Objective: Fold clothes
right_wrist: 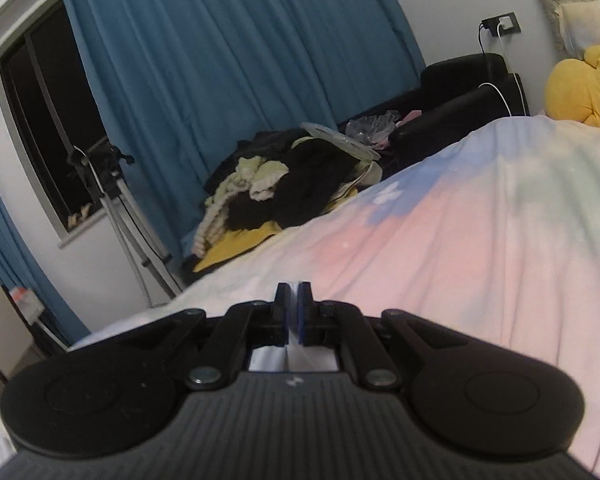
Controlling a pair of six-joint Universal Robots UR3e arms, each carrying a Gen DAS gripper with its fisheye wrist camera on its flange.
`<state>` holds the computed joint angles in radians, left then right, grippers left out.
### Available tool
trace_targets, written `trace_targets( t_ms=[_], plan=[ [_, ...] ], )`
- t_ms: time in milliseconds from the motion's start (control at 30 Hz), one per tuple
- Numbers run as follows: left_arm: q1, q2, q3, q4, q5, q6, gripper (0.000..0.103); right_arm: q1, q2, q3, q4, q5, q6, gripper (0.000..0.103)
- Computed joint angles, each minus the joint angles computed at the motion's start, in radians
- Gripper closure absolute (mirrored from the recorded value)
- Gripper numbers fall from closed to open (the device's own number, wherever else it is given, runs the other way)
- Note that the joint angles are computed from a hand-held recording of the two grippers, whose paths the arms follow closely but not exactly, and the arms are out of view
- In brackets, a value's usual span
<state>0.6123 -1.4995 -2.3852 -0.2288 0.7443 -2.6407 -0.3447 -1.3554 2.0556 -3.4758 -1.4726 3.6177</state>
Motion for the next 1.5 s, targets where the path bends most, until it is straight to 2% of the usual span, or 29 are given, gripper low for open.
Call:
trace_targets(
  t_ms=[67,100,200,267,300,333,367,433,500,567,633,733,800,833,900,1000,1100,1200,1267,1367,1467,1500],
  plan=[
    [-0.027,-0.042,0.012,0.044,0.027,-0.014,0.012,-0.009,0.085,0.018,-0.056,0.004,-0.012,0.098],
    [-0.041,-0.063,0.02,0.065,0.04,-0.022,0.012,-0.015,0.122,0.026,-0.08,0.017,-0.014,0.094],
    [-0.06,-0.099,0.034,0.109,0.06,-0.04,0.012,-0.053,0.179,0.083,-0.155,0.091,-0.017,0.09],
    [-0.053,-0.096,0.03,0.118,0.053,-0.033,0.012,-0.054,0.175,0.121,-0.177,0.089,-0.036,0.075],
    [-0.049,-0.085,0.029,0.111,0.053,-0.027,0.012,-0.051,0.161,0.144,-0.192,0.083,-0.038,0.06],
    [-0.042,-0.061,0.029,0.088,0.057,-0.021,0.012,-0.05,0.144,0.173,-0.214,0.081,-0.03,0.05],
    [-0.026,-0.026,0.03,0.048,0.052,-0.008,0.012,-0.051,0.117,0.207,-0.238,0.093,-0.016,0.048],
    [0.046,0.087,0.018,-0.101,-0.003,0.063,0.012,-0.049,0.035,0.284,-0.257,0.123,-0.006,0.048],
    [0.141,0.222,0.012,-0.308,-0.057,0.159,0.012,-0.038,-0.085,0.35,-0.206,0.141,-0.022,0.048],
    [0.247,0.364,0.032,-0.576,-0.09,0.288,0.011,-0.008,-0.234,0.393,-0.083,0.139,-0.04,0.048],
    [0.353,0.477,0.082,-0.881,-0.101,0.463,0.011,0.03,-0.401,0.428,0.076,0.141,-0.036,0.048],
    [0.488,0.572,0.183,-1.269,-0.062,0.699,0.011,0.096,-0.603,0.45,0.312,0.167,0.0,0.048],
    [0.549,0.588,0.245,-1.437,-0.008,0.795,0.011,0.199,-0.686,0.448,0.424,0.099,0.032,0.047],
    [0.566,0.588,0.266,-1.482,0.023,0.824,0.011,0.267,-0.709,0.443,0.462,0.045,0.054,0.045],
    [0.583,0.602,0.271,-1.496,0.078,0.846,0.011,0.39,-0.737,0.45,0.492,-0.068,0.116,0.042],
    [0.524,0.567,0.261,-1.396,0.197,0.777,0.011,0.534,-0.724,0.432,0.545,-0.203,0.213,0.04],
    [0.471,0.486,0.317,-1.421,0.292,0.742,0.011,0.564,-0.699,0.383,0.655,-0.211,0.207,0.041],
    [0.434,0.42,0.366,-1.466,0.381,0.738,0.011,0.461,-0.794,0.357,0.832,-0.032,0.106,0.041],
    [0.414,0.387,0.387,-1.497,0.433,0.747,0.011,0.382,-0.877,0.323,1.018,0.098,-0.012,0.041],
    [0.368,0.35,0.387,-1.502,0.507,0.742,0.013,0.378,-0.86,0.206,1.282,0.118,-0.115,0.041],
    [0.343,0.342,0.374,-1.481,0.529,0.744,0.017,0.549,-0.713,0.044,1.373,-0.045,-0.197,0.041],
    [0.339,0.336,0.371,-1.471,0.533,0.738,0.021,0.596,-0.662,-0.009,1.418,-0.083,-0.232,0.041]
  ],
)
